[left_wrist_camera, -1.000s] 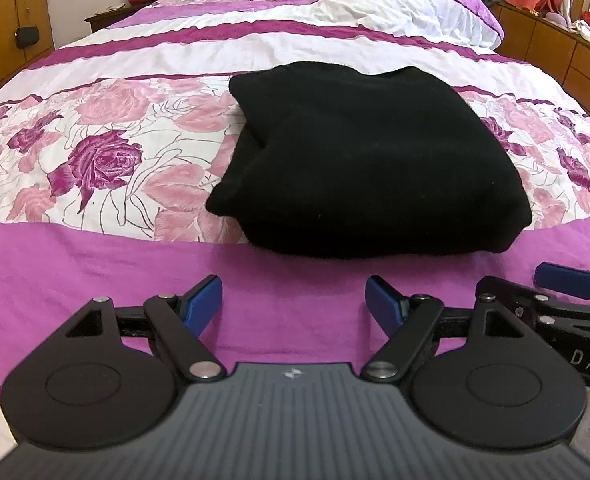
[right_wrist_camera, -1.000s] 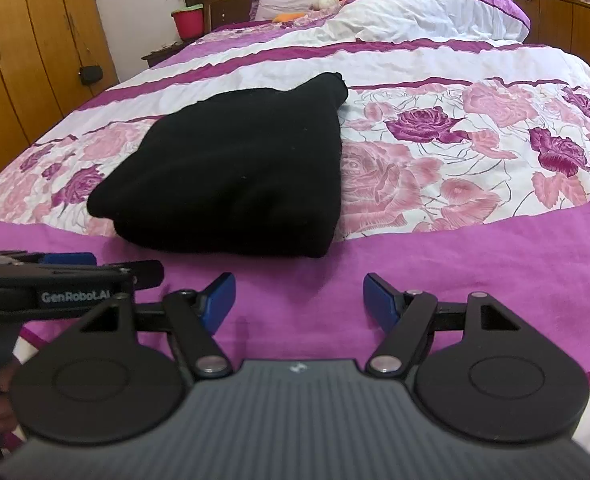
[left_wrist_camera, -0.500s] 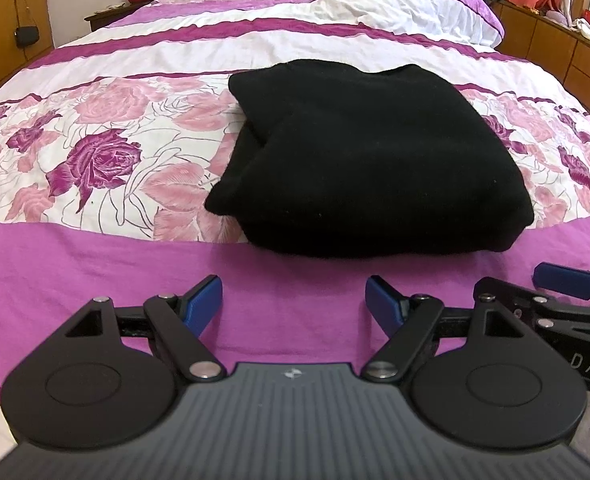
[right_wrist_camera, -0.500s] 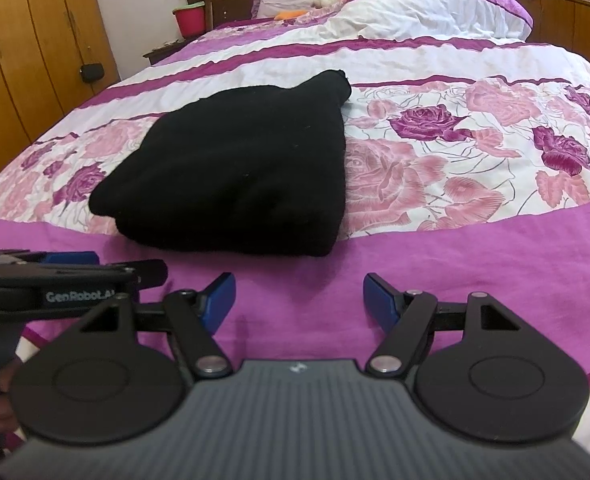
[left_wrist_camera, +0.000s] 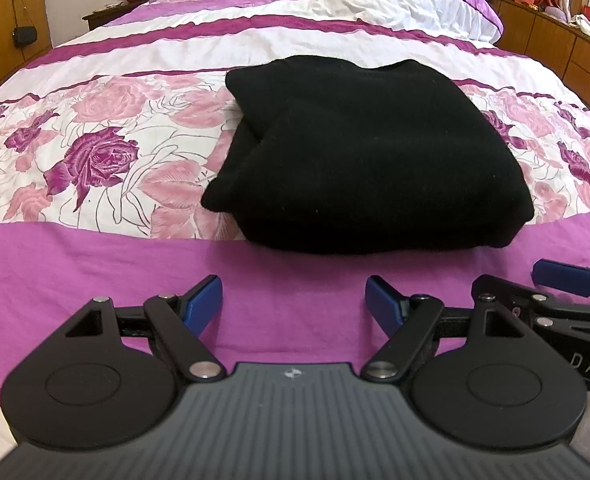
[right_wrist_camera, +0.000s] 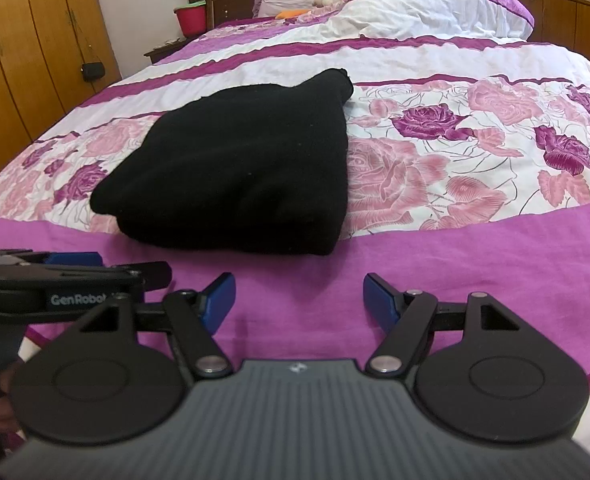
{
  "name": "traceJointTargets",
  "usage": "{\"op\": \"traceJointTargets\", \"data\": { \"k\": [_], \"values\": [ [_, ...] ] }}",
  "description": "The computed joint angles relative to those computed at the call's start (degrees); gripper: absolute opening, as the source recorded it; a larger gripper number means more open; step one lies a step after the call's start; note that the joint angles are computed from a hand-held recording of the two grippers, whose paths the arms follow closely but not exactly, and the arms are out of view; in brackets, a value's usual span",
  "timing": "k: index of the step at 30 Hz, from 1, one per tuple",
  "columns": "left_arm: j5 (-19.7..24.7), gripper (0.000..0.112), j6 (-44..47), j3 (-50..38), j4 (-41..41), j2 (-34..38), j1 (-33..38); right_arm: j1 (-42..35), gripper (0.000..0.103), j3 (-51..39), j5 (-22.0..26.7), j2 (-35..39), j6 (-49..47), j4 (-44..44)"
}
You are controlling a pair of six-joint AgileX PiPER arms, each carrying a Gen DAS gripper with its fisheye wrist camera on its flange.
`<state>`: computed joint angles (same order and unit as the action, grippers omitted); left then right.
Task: Fold small clothes
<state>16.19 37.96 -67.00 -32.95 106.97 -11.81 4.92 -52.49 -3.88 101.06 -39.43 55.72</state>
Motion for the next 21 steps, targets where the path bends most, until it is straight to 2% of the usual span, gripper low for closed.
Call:
{"op": "traceJointTargets", "data": {
  "k": [21],
  "values": [
    [0.0, 0.082, -0.1, 0.0, 0.1, 0.1, 0.0, -0.1, 0.072, 0.0, 0.2, 0.1, 1.0, -1.1]
  ]
}}
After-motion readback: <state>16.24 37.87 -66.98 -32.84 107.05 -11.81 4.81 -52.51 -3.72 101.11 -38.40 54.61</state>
